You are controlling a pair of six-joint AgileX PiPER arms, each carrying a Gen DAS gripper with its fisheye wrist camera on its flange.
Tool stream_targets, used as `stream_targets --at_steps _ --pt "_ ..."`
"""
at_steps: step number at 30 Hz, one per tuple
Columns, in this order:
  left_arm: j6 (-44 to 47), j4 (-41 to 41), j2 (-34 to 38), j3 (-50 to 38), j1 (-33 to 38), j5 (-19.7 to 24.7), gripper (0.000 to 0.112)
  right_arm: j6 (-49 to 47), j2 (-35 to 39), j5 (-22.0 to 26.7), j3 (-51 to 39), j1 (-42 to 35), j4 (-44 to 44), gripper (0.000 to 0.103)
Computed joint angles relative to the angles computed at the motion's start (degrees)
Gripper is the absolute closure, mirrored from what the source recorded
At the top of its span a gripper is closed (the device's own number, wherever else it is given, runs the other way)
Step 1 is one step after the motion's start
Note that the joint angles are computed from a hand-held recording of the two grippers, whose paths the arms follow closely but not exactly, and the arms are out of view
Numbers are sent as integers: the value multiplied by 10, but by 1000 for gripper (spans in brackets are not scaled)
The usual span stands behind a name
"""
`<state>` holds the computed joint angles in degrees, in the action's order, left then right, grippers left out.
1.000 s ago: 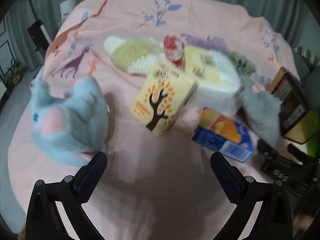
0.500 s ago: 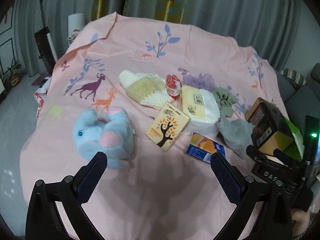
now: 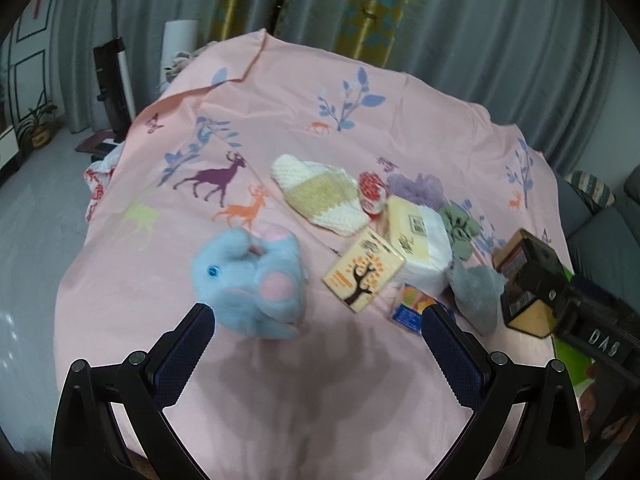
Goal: Organize soft objects
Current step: 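Move the right tool toward the light-blue plush elephant, then grasp the light-blue plush elephant with the right tool and lift it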
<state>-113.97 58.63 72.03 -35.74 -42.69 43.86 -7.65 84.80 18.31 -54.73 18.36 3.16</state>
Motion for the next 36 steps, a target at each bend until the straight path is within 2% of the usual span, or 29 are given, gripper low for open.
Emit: stream_targets --at_steps 4,8,14,17,19,21,26,28,31,32,36 --pt "6 -7 -23 17 28 -15 9 89 23 42 -58 56 -91 3" --pt "13 -14 -44 34 50 -23 11 108 32 29 -63 87 -97 4" --pt "31 -20 -46 43 62 -20 13 61 50 35 -73 92 -28 12" --pt "34 -25 -51 53 75 -33 16 -7 59 50 -83 81 47 13" --pt "45 -31 -58 63 97 -62 17 -100 74 86 -101 66 145 15" --pt "63 -43 -63 75 133 -105 20 -180 97 141 -128 53 235 18" --pt "142 -119 -32 90 229 -231 29 -259 179 279 -215 44 353 22" --pt "148 -131 -20 90 242 -249 32 -254 217 313 -252 57 358 22" --pt "152 -140 0 88 265 -277 33 -210 275 326 -306 89 326 23" --pt "150 -138 2 93 276 -299 33 -199 298 335 -328 96 322 23" --pt "219 -194 18 95 307 -352 34 -153 393 408 -434 108 316 23"
